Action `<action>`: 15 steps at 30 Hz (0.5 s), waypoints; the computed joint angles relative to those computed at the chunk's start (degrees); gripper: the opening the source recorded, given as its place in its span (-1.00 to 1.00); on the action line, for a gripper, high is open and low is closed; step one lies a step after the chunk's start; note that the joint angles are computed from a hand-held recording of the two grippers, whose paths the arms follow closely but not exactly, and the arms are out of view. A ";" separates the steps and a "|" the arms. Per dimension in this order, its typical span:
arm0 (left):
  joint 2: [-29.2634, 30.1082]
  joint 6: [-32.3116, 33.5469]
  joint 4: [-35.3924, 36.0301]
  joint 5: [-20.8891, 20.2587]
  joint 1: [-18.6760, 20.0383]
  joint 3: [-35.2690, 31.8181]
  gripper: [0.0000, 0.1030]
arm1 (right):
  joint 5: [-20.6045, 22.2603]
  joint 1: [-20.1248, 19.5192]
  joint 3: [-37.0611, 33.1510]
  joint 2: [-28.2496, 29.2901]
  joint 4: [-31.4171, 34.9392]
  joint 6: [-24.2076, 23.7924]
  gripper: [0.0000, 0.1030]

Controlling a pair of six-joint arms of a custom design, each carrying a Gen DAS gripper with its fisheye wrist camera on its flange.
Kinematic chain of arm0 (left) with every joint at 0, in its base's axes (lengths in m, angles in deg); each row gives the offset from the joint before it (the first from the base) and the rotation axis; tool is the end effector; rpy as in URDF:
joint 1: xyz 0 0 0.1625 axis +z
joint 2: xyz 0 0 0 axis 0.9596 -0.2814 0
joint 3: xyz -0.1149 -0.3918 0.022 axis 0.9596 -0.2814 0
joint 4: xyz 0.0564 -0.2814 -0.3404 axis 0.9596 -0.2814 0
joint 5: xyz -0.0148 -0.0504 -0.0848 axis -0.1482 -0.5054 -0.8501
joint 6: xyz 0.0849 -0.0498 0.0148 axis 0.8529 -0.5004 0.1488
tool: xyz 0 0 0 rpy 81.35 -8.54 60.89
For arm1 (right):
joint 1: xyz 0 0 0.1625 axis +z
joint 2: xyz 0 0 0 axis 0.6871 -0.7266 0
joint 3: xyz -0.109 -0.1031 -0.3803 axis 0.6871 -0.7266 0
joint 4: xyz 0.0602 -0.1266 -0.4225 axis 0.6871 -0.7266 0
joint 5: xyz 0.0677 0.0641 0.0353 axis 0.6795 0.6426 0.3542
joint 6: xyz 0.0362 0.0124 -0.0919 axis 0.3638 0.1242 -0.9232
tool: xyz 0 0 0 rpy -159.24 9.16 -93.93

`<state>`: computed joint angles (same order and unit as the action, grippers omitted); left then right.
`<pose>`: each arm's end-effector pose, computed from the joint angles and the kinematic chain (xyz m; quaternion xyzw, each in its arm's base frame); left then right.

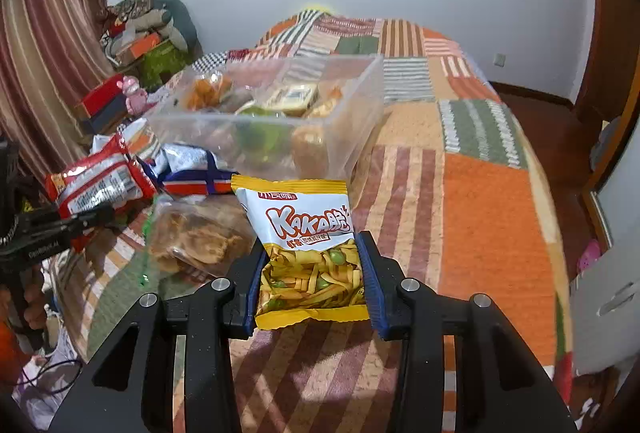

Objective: Organize snacks
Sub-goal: 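Carry the red bag into the clear box with left while right lowers the Kakao bag in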

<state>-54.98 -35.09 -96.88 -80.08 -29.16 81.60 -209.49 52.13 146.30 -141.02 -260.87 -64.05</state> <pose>-0.1661 -0.4119 0.0249 0.3858 0.8885 -0.1754 0.1761 0.0947 -0.2397 0.1646 0.0120 -0.8512 0.4039 0.3349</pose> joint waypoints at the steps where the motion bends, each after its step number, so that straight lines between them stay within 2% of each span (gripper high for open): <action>1: -0.54 -0.01 -0.36 0.03 -0.27 0.45 -0.50 | -0.77 0.81 -0.12 0.19 -0.56 0.07 -0.26; 8: -3.90 -0.13 -1.33 0.14 -1.85 1.47 -0.50 | -3.51 5.28 -1.25 0.52 -1.90 0.73 -0.26; 15: -4.79 1.01 -3.08 -0.79 -2.98 0.43 -0.50 | -4.40 7.66 -2.90 -0.68 -1.86 -0.44 -0.26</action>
